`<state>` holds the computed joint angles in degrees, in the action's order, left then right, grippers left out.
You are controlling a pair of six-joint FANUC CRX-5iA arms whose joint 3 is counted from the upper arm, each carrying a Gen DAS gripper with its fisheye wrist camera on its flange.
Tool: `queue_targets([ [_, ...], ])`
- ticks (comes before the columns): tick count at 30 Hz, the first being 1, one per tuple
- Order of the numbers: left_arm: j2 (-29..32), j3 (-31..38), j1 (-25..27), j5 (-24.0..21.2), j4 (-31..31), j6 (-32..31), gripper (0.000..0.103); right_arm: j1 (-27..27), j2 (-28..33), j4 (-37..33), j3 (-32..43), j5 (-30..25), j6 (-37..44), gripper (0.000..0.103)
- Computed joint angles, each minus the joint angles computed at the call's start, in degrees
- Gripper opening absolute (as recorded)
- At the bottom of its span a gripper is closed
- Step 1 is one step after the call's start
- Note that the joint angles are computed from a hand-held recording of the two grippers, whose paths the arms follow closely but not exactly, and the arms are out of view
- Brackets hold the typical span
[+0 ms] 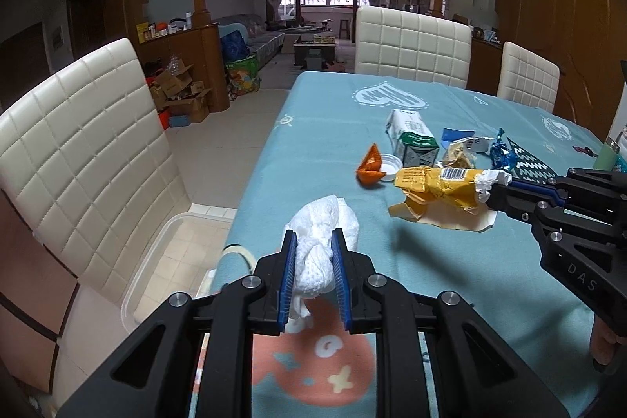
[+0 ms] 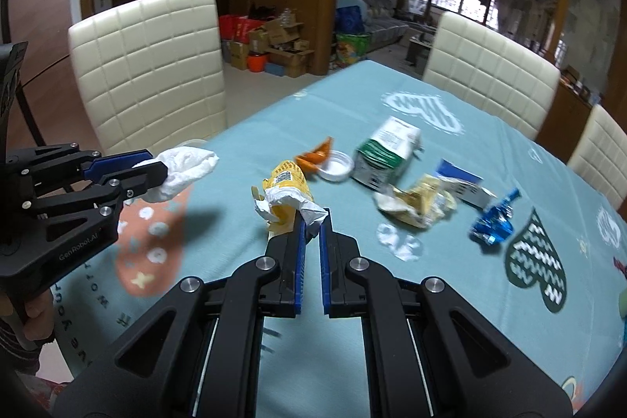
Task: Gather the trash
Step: 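Carry the tissue over the bin and open the left tool while the right tool carries the yellow wrapper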
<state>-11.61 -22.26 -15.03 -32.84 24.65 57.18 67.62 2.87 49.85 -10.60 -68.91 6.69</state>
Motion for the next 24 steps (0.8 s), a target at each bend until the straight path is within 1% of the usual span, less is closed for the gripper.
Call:
queue_targets([
  [10, -0.6, -1.0, 4.6, 0.0, 0.4, -0.2, 0.019, -1.9, 6.5, -1.7, 7.6, 4.8, 7.4, 0.008],
  [16, -0.8, -1.2, 6.7, 0.1, -0.6, 0.4, 0.019, -2.6, 9.3, -1.9, 11.2, 6.2, 10.0, 0.008],
  [19, -1.3, -1.1, 7.5, 0.7, -2.4, 1.4, 0.019, -2.8, 11.0, -1.9, 13.3, 6.5, 11.4, 0.008],
  [24, -1.1, -0.8, 9.2, 1.3, -3.4, 1.4, 0.019, -3.4, 13.2, -1.6, 16.3, 7.3, 13.7, 0.008],
])
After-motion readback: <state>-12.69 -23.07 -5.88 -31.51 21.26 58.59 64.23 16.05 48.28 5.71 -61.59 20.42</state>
